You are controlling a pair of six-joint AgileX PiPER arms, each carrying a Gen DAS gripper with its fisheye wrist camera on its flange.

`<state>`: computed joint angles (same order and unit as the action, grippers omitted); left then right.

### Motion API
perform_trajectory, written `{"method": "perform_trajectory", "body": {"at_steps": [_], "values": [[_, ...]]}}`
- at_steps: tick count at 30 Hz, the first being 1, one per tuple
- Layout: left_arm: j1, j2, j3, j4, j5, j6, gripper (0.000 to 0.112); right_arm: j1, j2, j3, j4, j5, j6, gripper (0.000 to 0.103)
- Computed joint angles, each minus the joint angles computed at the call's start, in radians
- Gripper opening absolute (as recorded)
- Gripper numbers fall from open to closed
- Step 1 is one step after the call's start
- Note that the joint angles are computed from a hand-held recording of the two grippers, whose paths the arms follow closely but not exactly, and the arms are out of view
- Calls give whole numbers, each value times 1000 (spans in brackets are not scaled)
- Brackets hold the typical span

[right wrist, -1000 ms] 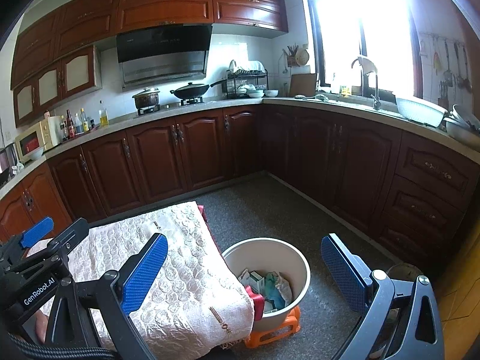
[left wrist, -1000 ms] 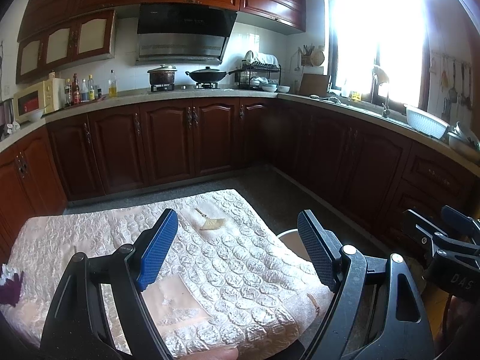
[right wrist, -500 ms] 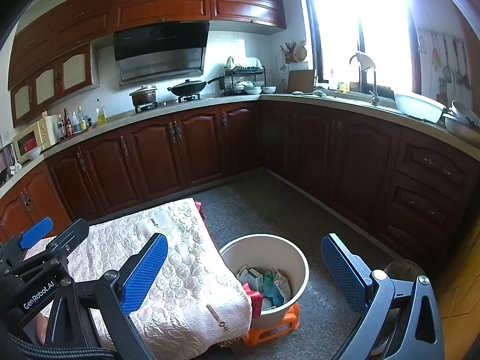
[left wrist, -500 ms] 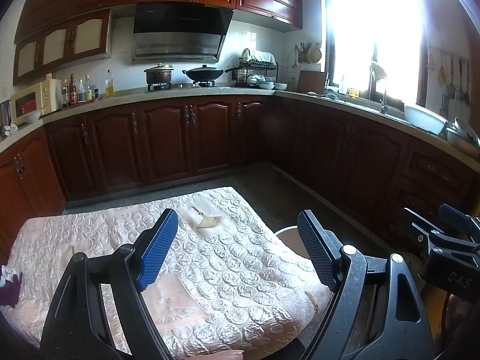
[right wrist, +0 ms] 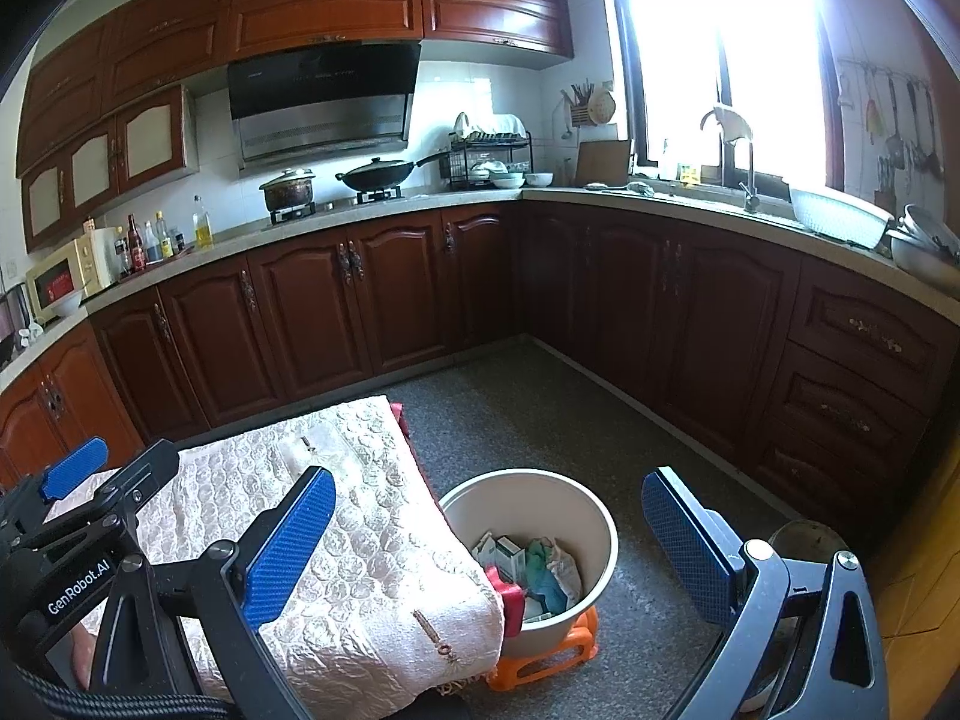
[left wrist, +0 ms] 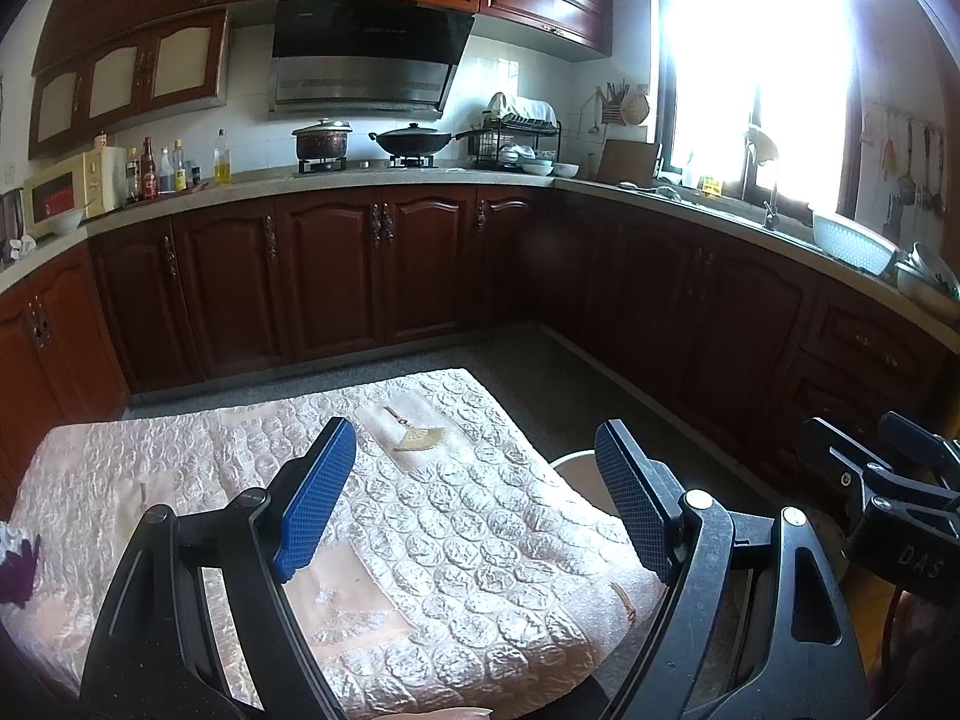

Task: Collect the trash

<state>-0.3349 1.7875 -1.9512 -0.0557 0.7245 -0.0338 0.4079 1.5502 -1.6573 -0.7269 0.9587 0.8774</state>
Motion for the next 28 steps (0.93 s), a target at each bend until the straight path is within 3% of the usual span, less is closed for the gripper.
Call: {"method": "perform_trajectory", "body": {"at_steps": [16, 28], "values": [[-2, 25, -21, -2, 14, 3, 82, -23, 24, -29, 35, 1, -39, 101], [23, 137, -122, -65, 74, 47, 82, -59, 100, -69, 81, 9, -73, 101]]}}
